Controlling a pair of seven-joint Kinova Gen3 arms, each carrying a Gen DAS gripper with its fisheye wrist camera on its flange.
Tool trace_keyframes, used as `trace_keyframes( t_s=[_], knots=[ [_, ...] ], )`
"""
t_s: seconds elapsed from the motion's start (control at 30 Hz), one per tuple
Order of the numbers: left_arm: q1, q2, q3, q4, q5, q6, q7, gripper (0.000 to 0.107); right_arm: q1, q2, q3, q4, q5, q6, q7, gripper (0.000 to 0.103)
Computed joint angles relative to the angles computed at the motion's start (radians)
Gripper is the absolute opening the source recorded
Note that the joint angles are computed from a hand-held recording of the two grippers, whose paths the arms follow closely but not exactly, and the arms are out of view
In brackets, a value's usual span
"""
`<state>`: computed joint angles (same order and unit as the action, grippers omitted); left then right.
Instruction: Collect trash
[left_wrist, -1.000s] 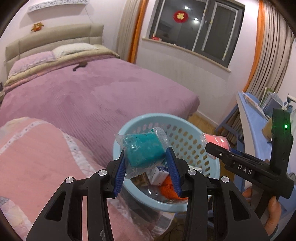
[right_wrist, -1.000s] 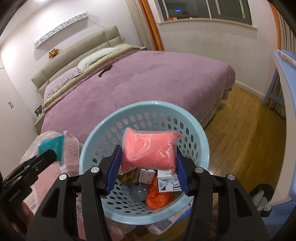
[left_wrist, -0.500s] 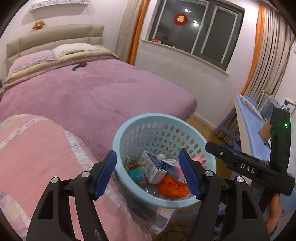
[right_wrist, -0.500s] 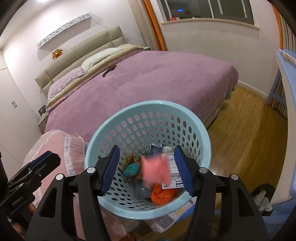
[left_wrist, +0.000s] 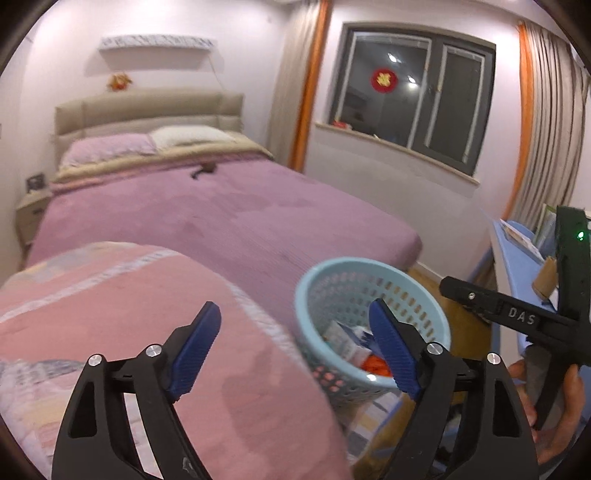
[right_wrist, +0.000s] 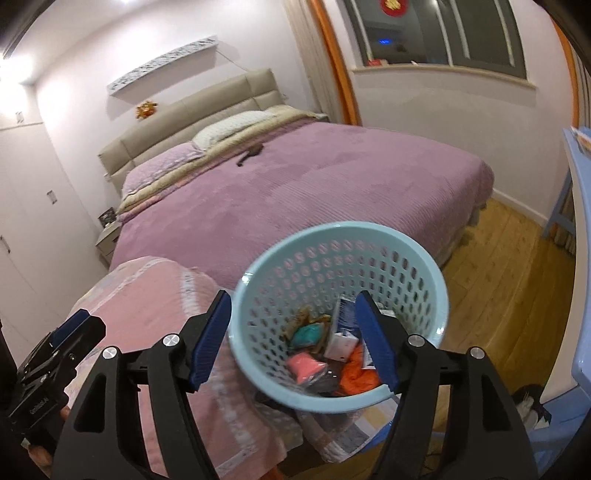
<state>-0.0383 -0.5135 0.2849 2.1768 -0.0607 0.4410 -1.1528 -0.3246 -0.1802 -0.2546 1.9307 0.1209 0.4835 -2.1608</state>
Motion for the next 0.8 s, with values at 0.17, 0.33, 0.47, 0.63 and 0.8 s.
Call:
trace_keyframes(
  t_s=[0.17,0.33,0.47,0.63,0.8],
  knots=[
    [-0.155,-0.169,0.109,0.057,-0.054,0.048,0.065,0.087,0.043,-0.046,-0.159,0.018,0.173,-0.001,-0.183,0.066],
    [-0.282,-0.295,0.183,0.120,-0.073,0.077,0.105,0.088,0.178,-0.086,-0.391,0.052,0.362,-0.003,-0.387,0.066],
    [-0.329,-0.358,0.187,0.163,-0.064,0.075,0.116,0.088,0.296,-0.127,-0.565,0.083,0.503,-0.004,-0.549,0.066],
    [-0.385,-0.415,0.208,0.205,-0.043,0.046,0.122,0.089,0.422,-0.190,-0.718,0.122,0.668,-0.013,-0.753,0.066],
    [-0.379,-0.403,0.206,0.213,-0.036,0.043,0.085,0.093,0.465,-0.213,-0.748,0.146,0.717,-0.045,-0.834,0.066]
  ],
)
